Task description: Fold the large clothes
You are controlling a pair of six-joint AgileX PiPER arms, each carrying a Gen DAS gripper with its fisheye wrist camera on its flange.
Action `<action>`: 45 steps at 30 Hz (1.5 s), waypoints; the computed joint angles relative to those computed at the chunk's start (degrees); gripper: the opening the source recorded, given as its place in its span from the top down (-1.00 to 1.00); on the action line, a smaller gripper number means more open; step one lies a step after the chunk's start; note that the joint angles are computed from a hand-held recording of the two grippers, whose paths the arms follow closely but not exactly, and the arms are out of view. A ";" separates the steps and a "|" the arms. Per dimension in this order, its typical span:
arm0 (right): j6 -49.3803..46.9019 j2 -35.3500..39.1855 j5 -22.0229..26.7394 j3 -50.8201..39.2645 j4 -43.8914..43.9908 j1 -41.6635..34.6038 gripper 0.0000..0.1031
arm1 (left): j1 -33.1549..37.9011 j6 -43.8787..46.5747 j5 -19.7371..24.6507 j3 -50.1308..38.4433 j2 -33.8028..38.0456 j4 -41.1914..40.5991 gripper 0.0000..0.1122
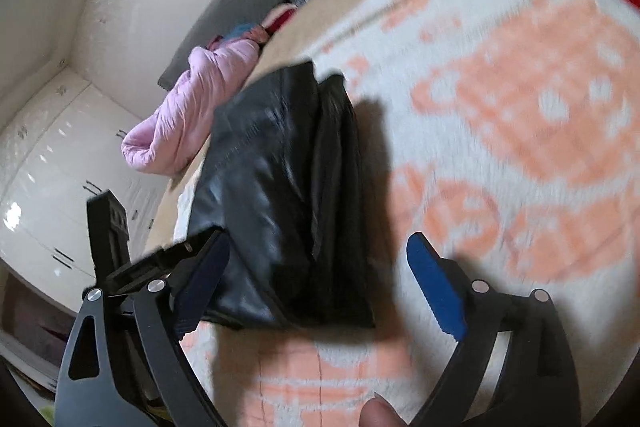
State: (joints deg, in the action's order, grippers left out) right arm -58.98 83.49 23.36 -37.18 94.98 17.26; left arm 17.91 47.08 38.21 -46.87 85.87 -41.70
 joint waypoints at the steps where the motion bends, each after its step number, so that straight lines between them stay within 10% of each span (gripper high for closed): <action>1: 2.36 0.16 -0.68 -1.80 -3.15 -0.02 -0.74 | 0.16 0.05 0.13 -0.04 -0.07 0.14 -0.61; 14: 38.08 23.71 2.35 -38.60 -42.11 1.12 -0.35 | -2.59 -4.48 -2.79 0.67 -1.41 3.33 -0.61; 23: 20.49 27.36 6.15 -40.04 -27.56 -0.96 0.80 | -4.00 -4.08 -6.16 2.08 -2.28 3.41 -0.62; 30: 3.93 21.96 4.98 -35.24 -13.78 -0.32 0.84 | -6.00 -8.13 -10.61 3.40 -11.65 5.65 -0.53; 33: 1.54 21.23 4.34 -34.81 -12.33 0.17 0.85 | -8.31 -6.86 -5.16 0.05 -9.54 3.70 -0.50; 45: 2.46 20.47 4.74 -31.73 -12.79 -4.16 0.87 | -17.60 -15.51 -10.49 -0.73 -4.83 13.95 -0.50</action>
State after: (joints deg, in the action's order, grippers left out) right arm -56.52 103.96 28.10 -68.91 82.18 13.10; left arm 0.31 31.56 27.72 -47.60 81.04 -27.75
